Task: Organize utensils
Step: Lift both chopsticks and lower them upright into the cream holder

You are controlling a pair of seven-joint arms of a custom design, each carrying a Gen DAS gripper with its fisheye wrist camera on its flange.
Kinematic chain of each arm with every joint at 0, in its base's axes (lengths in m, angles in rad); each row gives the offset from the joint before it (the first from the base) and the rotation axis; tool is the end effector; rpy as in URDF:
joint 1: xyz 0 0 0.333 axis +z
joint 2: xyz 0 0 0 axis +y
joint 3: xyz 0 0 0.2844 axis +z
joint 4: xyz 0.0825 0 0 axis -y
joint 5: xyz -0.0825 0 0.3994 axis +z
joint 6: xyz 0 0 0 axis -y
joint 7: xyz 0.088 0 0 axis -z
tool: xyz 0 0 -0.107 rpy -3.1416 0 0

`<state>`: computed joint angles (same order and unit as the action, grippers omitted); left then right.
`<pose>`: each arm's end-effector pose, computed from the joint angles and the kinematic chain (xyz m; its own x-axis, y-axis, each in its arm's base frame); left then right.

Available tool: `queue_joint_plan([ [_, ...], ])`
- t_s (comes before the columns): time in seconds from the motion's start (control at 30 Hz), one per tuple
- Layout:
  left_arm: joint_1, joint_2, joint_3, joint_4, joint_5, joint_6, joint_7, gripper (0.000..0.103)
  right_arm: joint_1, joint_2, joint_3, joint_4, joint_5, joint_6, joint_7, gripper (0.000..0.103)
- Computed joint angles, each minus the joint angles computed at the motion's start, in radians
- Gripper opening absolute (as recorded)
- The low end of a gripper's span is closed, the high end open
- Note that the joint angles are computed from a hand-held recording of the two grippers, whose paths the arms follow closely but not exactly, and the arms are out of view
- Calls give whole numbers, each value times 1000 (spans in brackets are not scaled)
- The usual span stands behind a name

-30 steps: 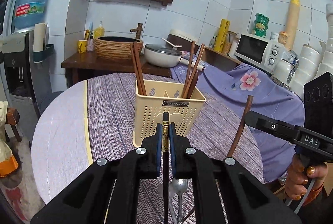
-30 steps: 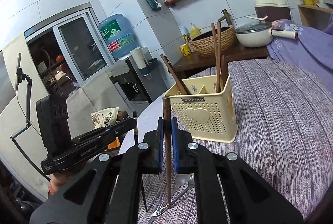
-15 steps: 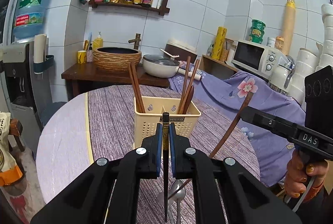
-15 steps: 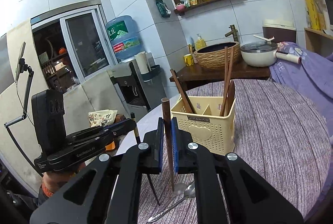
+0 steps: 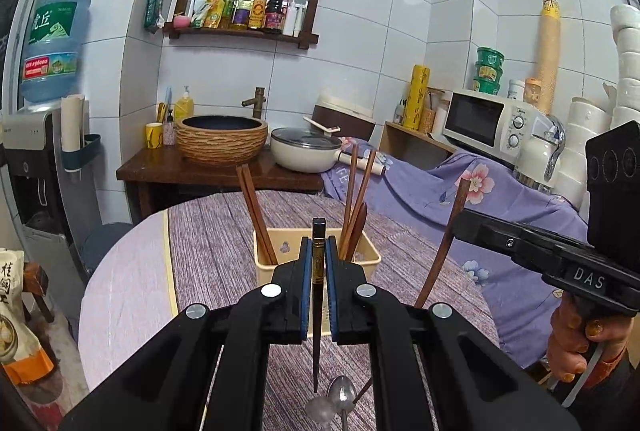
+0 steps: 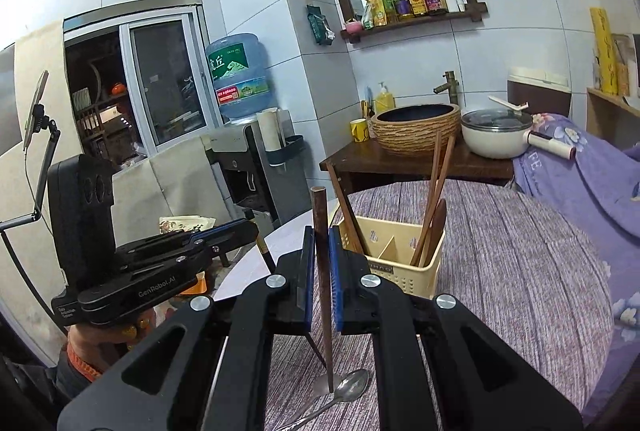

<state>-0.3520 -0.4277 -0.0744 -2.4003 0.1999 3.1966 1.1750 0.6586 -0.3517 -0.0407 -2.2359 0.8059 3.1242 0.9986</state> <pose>0.4340 -0.2227 0.5892 -0.3501 -0.9235 0.1565 -0.3759 -0.0145 -0.9266 0.4505 0.2408 0.6060 0.5128 -0.8252 -0.2369 -0.3976 0.0163 -0.9174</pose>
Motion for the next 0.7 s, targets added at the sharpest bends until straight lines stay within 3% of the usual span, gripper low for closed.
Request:
queue_joint_plan([
  [0.13,-65,20,61,58,-20,-9,40,7,-19,12,6,37,-20,-10,9,8],
  [0.23,-74,36,69,115,-35,-17,65,7,-38,33,12,92,-35,-26,16,8],
  [0.33,-74,68,73,199,-60,-36,90,7,-105,70,52,177,-95,-47,70,8],
  [0.4,-35,99,43,265,-68,-46,84,7,-153,101,84,231,-148,-38,116,8],
  [0.53,153,164,-107,392,16,-66,-22,7,-263,174,154,346,-312,-29,267,8],
  [0.63,285,224,-211,484,151,-95,-156,7,-381,231,234,411,-551,-19,481,7],
  [0.7,306,265,-227,527,216,-111,-226,7,-405,266,242,441,-653,-22,580,7],
])
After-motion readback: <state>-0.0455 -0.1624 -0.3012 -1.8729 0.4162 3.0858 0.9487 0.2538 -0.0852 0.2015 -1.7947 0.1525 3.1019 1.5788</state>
